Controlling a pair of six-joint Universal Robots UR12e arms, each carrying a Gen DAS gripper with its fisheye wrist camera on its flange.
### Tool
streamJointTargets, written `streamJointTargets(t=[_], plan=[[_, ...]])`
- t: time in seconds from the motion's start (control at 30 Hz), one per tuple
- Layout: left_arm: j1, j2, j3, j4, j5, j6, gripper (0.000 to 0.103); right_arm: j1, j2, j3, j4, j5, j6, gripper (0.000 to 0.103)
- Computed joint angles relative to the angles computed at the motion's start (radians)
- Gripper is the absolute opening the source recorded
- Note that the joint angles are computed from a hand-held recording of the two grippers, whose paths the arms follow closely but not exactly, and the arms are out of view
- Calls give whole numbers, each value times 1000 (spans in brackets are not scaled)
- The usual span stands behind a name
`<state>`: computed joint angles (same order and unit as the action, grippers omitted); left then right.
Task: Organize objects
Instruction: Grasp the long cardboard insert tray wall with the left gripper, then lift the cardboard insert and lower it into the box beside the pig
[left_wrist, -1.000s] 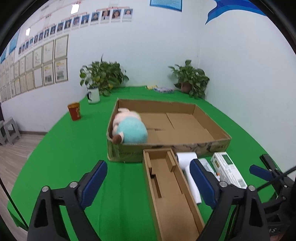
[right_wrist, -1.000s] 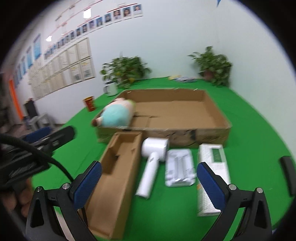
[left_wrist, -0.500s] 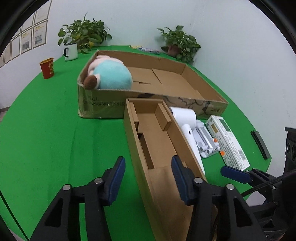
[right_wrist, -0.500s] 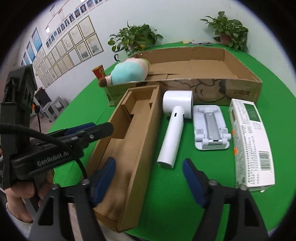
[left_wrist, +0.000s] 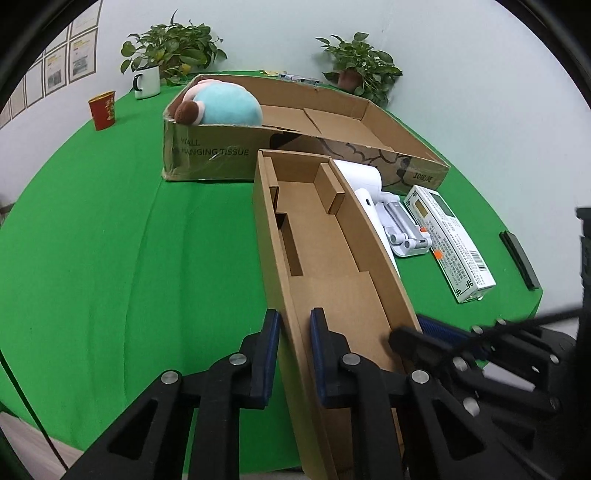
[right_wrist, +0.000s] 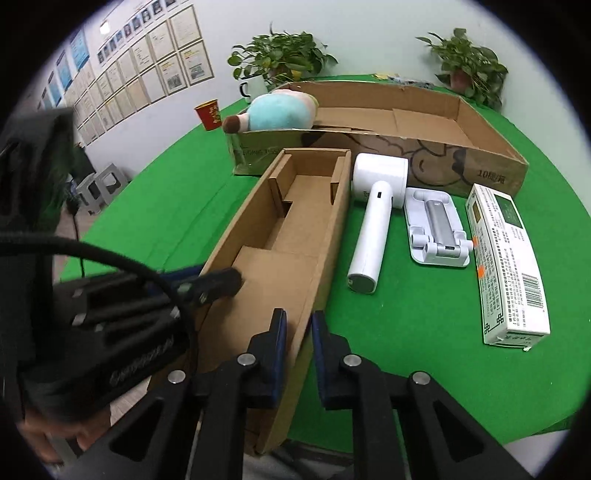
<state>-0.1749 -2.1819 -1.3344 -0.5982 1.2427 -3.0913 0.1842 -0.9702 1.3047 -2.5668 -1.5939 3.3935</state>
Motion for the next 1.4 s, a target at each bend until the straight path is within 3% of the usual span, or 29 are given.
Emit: streamJointTargets(t=[0.1, 0.33, 0.7, 1.03, 1.4], plan=[[0, -10, 23, -17, 12, 1, 16, -6, 23, -37, 41, 8, 19, 16], [3, -52, 80, -16, 3, -5, 17, -11, 50, -73, 32, -7, 57, 14], [-4, -24, 38, 20, 41, -26, 10, 2, 51, -76, 27, -55, 44, 10], [-6, 22, 24, 168, 58, -60, 10, 9, 22, -55, -156, -100, 4, 9], [-31, -33, 198, 192, 47, -43, 10, -21, 37, -126, -249, -154, -36, 9]])
